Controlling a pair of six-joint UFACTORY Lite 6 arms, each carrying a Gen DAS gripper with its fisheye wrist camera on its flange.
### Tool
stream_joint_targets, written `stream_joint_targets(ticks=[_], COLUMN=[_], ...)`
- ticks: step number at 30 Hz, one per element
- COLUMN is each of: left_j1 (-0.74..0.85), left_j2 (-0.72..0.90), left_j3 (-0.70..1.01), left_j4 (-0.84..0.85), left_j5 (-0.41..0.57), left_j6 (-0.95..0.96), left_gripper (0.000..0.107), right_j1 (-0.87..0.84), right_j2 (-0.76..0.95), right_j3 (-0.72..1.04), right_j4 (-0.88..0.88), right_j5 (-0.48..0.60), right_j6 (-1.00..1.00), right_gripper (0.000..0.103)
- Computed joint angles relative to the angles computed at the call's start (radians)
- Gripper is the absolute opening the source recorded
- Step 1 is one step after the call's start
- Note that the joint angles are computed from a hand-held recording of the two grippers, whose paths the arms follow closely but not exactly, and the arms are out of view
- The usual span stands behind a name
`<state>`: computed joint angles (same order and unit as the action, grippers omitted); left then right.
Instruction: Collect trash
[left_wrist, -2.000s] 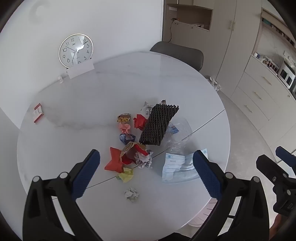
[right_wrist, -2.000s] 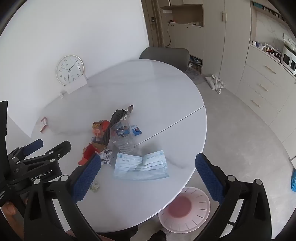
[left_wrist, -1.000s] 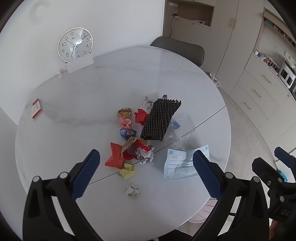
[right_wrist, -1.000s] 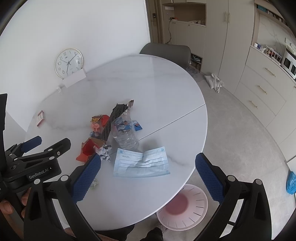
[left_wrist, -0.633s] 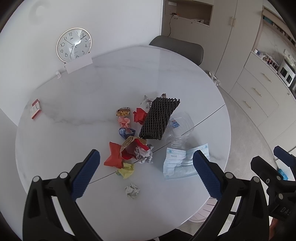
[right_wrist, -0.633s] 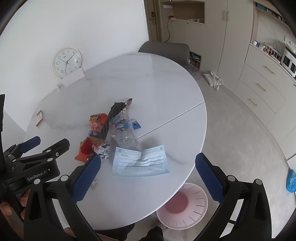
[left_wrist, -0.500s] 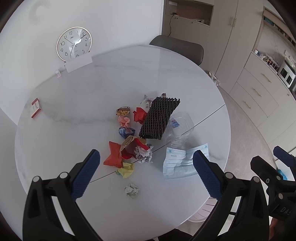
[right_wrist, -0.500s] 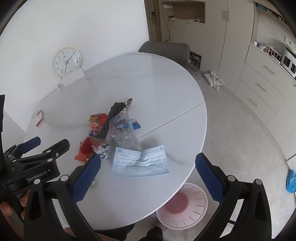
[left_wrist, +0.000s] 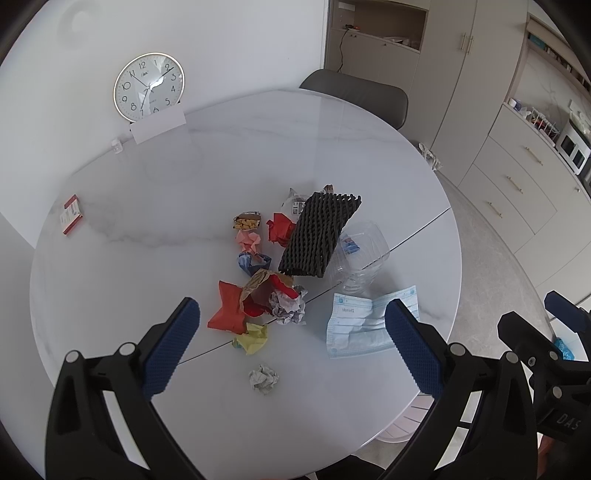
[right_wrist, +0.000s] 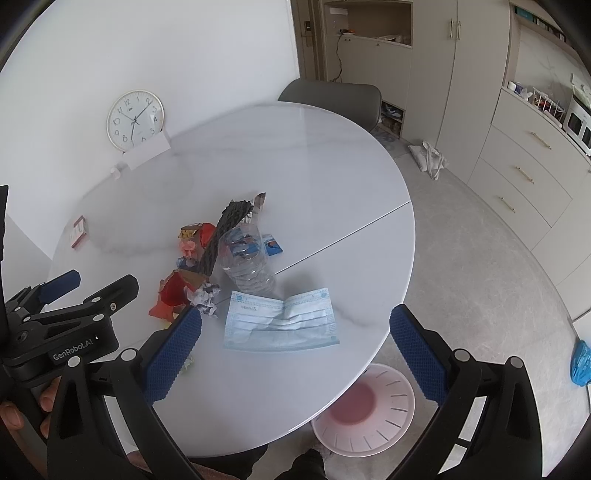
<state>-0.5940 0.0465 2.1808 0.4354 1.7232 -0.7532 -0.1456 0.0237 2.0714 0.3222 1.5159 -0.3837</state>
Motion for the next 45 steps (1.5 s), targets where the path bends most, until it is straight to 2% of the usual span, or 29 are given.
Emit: stream_joint_targets(ticks=[35, 39, 42, 45], left_j1=[0.002, 0.017, 0.044, 0.097], left_j2=[-0.008, -0.043, -0.116, -0.216], left_j3=[-0.007, -0.055, -0.158, -0.304], left_j4=[0.001, -0.003, -0.009, -0.034], left_j5=[-0.002, -0.028, -0.073, -0.127], left_j6=[0.009, 0.013, 0.027, 0.074], left_gripper=[0.096, 0.096, 0.096, 0.096], right_j1=[-0.005, -0.011, -0.027, -0.04], right_j2=[0.024, 0.015, -0.007, -0.068], right_j3=[0.041, 0.025, -0.022, -0.154], right_j4=[-0.002, 0.003, 0.024, 0.044], right_j5=[0.027, 0.02, 0.008, -0.029], right_j6=[-0.004, -0.009, -0.028, -0.065], right_gripper=[0.101, 0.101, 0.101, 0.101])
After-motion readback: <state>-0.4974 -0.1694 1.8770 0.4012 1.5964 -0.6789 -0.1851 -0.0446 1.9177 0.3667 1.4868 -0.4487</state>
